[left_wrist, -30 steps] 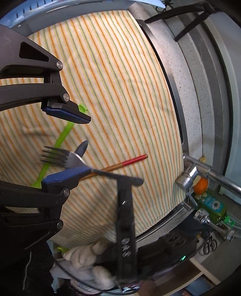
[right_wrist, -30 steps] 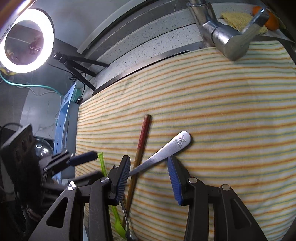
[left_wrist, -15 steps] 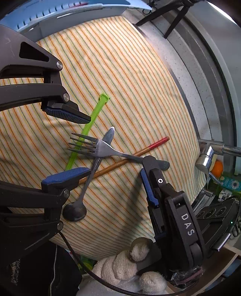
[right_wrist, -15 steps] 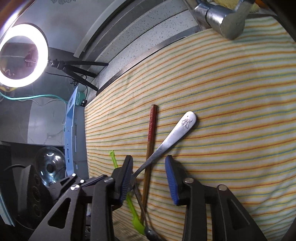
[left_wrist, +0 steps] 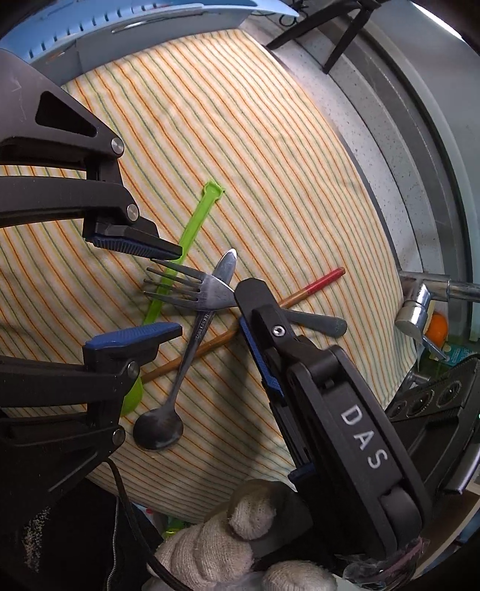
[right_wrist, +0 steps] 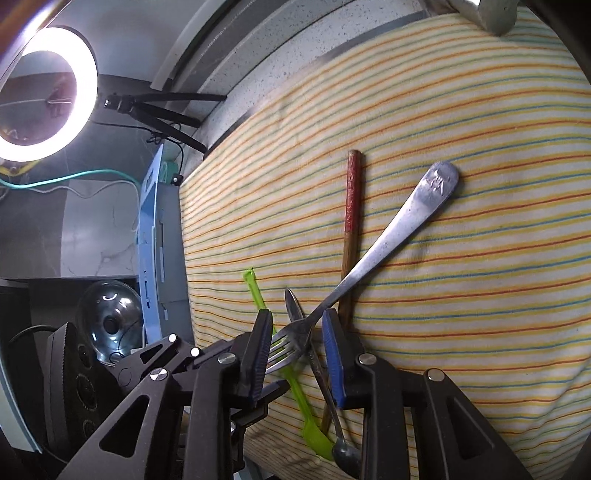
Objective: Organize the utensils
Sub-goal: 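Close the right tool on the handle of the metal fork, then lift the metal fork with the right tool and carry it over the basket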
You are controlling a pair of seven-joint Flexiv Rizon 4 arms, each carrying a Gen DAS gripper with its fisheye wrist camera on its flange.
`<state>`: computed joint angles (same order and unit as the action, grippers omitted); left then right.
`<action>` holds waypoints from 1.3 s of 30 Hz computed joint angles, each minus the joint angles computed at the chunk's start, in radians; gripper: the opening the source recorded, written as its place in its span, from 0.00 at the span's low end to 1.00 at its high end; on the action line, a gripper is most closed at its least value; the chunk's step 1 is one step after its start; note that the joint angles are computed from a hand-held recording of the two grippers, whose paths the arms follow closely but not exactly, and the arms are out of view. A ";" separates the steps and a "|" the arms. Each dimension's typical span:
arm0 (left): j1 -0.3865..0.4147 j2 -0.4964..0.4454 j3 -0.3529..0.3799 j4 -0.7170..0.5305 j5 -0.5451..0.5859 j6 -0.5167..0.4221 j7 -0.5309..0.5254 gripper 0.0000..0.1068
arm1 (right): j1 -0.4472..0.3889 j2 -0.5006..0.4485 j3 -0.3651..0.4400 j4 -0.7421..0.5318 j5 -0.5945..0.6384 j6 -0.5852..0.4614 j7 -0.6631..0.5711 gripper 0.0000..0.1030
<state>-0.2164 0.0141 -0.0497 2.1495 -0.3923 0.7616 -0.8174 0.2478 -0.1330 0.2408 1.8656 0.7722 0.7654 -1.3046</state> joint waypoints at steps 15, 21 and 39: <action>0.000 -0.038 -0.009 -0.014 -0.018 0.016 0.019 0.27 | 0.026 -0.037 0.009 -0.002 -0.094 0.062 0.138 0.21; 0.002 -0.036 -0.007 -0.004 -0.062 0.029 0.023 0.20 | 0.020 -0.040 0.015 -0.003 -0.108 0.062 0.142 0.11; 0.016 0.127 0.059 0.104 -0.168 0.094 0.025 0.20 | 0.060 -0.055 0.035 -0.111 -0.128 0.059 0.083 0.08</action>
